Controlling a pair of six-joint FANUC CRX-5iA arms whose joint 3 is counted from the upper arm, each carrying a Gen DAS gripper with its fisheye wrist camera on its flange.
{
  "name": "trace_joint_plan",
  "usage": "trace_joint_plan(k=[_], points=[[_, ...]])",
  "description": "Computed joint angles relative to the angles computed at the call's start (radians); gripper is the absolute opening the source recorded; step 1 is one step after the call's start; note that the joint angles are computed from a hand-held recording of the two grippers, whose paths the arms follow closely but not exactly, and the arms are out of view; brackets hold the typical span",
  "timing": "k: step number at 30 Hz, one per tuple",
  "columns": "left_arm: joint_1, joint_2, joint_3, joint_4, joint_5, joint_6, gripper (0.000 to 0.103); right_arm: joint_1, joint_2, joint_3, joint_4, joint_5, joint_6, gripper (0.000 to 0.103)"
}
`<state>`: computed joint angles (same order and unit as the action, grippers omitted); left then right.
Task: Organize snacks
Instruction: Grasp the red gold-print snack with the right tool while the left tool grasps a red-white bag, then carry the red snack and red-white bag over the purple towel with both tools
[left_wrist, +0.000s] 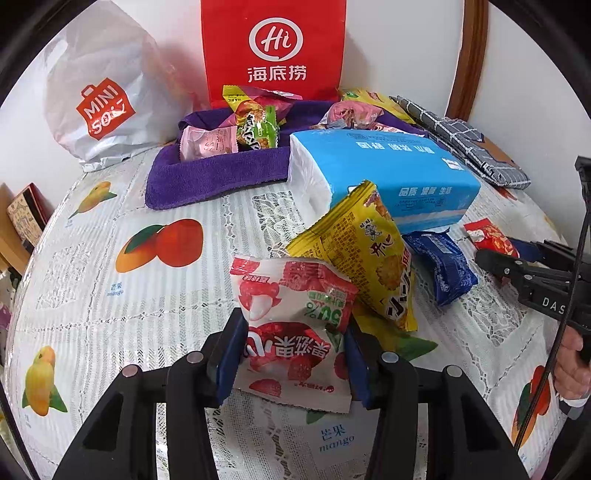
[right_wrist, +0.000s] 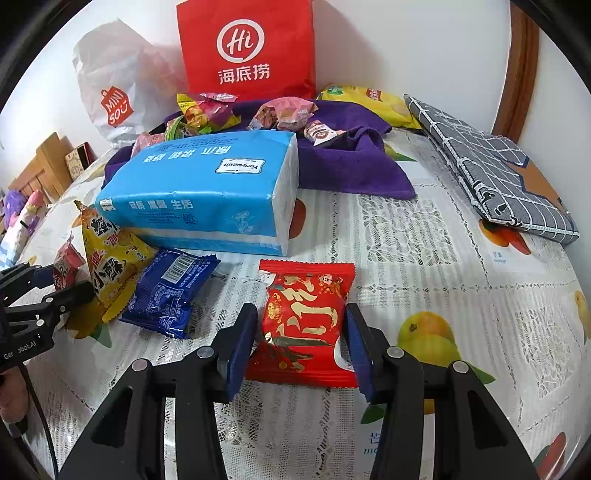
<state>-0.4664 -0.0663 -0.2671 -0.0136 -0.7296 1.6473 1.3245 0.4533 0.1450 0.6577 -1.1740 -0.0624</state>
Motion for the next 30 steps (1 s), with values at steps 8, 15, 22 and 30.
trace_joint_plan(k=[8, 15, 22, 30], points=[[0.012, -0.017, -0.008, 0.019, -0.021, 0.004, 0.046, -0.001, 0.001, -0.001, 0.005, 0.003, -0.007, 0.047], [0.027, -0.049, -0.019, 0.05, -0.044, 0.007, 0.046, 0.004, 0.008, 0.009, 0.007, -0.02, 0.005, 0.045], [0.054, -0.09, -0.042, 0.123, -0.033, -0.035, 0.046, 0.025, -0.044, -0.045, 0.024, 0.032, -0.073, 0.042], [0.047, -0.103, -0.001, 0.135, -0.042, -0.038, 0.046, 0.073, -0.048, 0.009, 0.088, -0.08, -0.074, 0.042]])
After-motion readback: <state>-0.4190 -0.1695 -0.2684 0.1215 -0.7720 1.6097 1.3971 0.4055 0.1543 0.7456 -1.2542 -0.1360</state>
